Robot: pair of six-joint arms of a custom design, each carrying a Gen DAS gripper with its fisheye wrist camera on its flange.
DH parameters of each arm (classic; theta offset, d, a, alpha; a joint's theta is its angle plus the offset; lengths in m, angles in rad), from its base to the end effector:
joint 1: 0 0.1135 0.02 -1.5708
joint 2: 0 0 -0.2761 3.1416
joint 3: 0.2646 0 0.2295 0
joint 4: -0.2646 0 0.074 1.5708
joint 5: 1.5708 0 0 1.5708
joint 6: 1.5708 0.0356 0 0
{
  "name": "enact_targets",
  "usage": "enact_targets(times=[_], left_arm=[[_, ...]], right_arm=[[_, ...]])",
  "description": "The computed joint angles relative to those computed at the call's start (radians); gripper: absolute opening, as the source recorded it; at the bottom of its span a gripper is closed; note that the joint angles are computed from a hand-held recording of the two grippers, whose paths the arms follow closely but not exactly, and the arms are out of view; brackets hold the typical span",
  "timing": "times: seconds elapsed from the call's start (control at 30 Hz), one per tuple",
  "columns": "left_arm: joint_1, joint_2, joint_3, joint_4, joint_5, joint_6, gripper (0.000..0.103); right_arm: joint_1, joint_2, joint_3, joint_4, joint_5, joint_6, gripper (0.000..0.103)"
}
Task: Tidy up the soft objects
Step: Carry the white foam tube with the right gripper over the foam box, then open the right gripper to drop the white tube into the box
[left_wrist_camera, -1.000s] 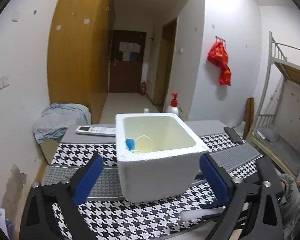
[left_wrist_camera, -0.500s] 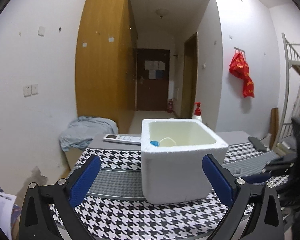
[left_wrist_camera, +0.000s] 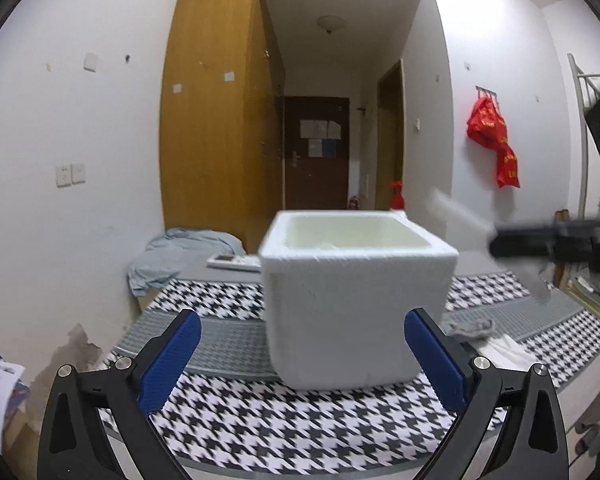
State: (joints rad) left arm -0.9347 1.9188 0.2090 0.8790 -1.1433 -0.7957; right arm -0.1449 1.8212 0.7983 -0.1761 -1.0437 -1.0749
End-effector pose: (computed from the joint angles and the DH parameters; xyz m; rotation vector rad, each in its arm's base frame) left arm 0.1465 -0.1439 0.0798 -0.3287 1.8592 0.2233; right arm 0.2898 -0.0112 0.1375 -1.1683 1.8119 0.7794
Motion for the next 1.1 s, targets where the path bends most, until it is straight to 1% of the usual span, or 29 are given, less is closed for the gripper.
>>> enact_targets(times=[0.13, 0.27, 0.4, 0.47, 0.5, 0.57, 0.7, 0.97, 1.1], left_arm=[[-0.013, 0.061, 0.016, 0.030, 0.026, -0.005, 0.102], [-0.030, 0.077, 0.028, 0.004, 0.021, -0.031, 0.102], [-0.051, 0.058, 0.038, -0.100, -0.019, -0.109, 0.102], [-0.064, 0.048, 0.050, -0.176, -0.041, -0.172, 0.102], [-0.065, 0.047, 0.046, -0.185, -0.047, -0.184, 0.102], [-0.076, 0.036, 0.057, -0.271, -0.066, -0.249, 0.102], [-0.094, 0.022, 0.071, -0.399, -0.088, -0.356, 0.102], [-0.101, 0.027, 0.071, -0.444, -0.085, -0.404, 0.102], [-0.102, 0.028, 0.078, -0.457, -0.084, -0.406, 0.102]], right_arm=[[0.039, -0.026, 0.019, 0.042, 0.020, 0.080, 0.022], [0.088, -0.026, 0.060, 0.072, 0.061, 0.156, 0.022], [0.133, -0.012, 0.095, 0.118, 0.093, 0.260, 0.022], [0.149, -0.014, 0.091, 0.146, 0.107, 0.294, 0.022], [0.161, -0.013, 0.088, 0.170, 0.120, 0.317, 0.022], [0.183, -0.001, 0.102, 0.184, 0.145, 0.353, 0.022], [0.230, 0.031, 0.142, 0.206, 0.209, 0.434, 0.022], [0.307, 0.072, 0.182, 0.242, 0.319, 0.527, 0.022], [0.326, 0.083, 0.190, 0.257, 0.359, 0.564, 0.022]])
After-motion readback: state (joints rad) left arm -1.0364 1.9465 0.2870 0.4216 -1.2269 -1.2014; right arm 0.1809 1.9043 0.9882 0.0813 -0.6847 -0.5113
